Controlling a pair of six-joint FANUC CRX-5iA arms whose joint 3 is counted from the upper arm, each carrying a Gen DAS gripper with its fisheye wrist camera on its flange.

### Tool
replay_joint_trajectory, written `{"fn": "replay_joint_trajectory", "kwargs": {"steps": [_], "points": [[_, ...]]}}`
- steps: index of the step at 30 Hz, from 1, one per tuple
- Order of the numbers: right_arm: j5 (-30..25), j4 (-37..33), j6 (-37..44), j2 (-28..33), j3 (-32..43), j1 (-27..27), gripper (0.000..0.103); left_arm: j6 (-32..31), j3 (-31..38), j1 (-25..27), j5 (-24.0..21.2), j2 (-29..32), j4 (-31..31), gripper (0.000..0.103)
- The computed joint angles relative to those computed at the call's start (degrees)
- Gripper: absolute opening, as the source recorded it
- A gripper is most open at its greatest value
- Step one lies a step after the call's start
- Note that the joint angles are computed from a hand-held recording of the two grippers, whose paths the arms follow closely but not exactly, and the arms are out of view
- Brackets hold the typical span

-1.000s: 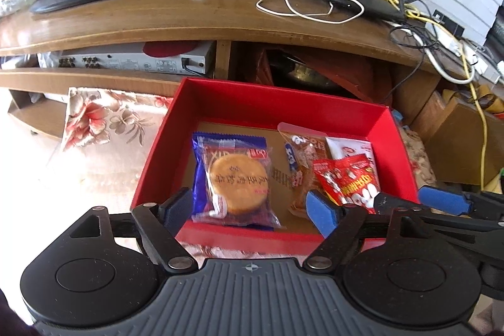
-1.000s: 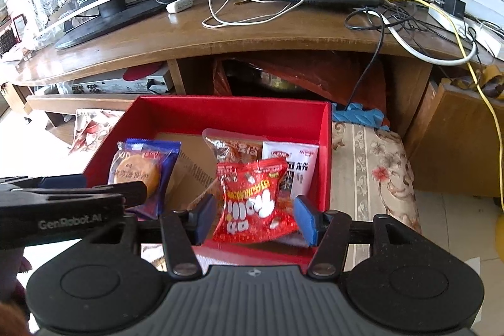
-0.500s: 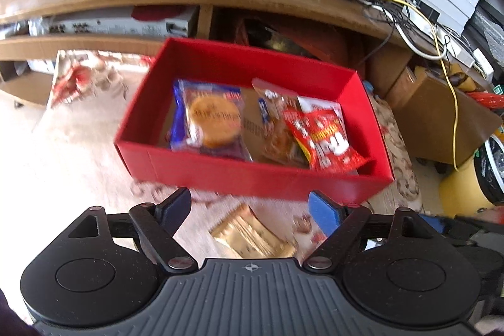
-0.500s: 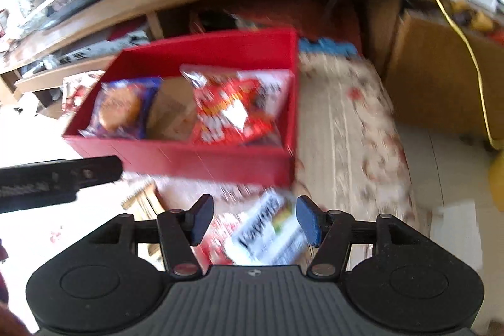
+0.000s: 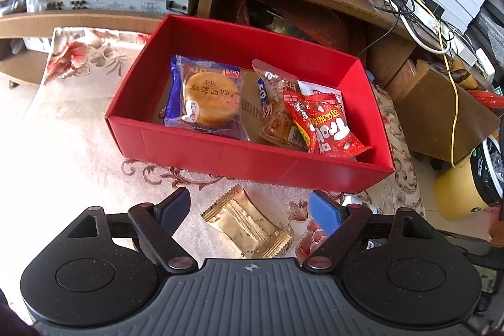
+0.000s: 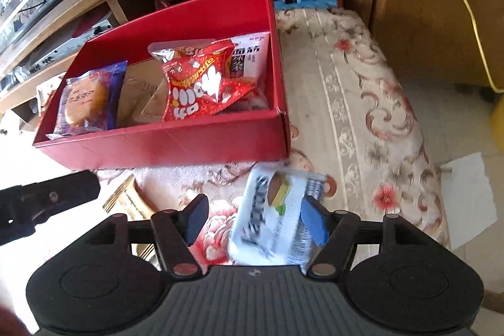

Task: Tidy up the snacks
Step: 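Move both tools back to the bed and grasp the white Kaprons packet with the right tool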

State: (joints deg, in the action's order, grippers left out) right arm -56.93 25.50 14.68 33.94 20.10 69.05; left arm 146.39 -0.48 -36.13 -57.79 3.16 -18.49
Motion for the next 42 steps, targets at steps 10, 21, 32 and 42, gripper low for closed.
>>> {"fn": "replay_joint_trajectory", "kwargs": {"steps": [10,21,32,42], "points": [[-3.51,-0.56,3.27,1.43,1.84,0.02,0.066,-0.51,-0.61,0.75,1.18,0.04,1.65,0.088],[-5.93,-0.13,12.12,1.74,1.7,0.99,0.056,-1.81,-1.55,2.37,0.69,2.08,5.62,0.089],[0.16,-1.17,13.49,-3.19,-5.97,0.48,0.056,13.39,0.13,0.25,-1.86,5.63,2.05,0.087],[2.25,-1.21,15.45,-4.43,-7.93,0.37,0.056,11.81,10.69,-6.04,-15.9,12.85,-7.79,0.061]]}}
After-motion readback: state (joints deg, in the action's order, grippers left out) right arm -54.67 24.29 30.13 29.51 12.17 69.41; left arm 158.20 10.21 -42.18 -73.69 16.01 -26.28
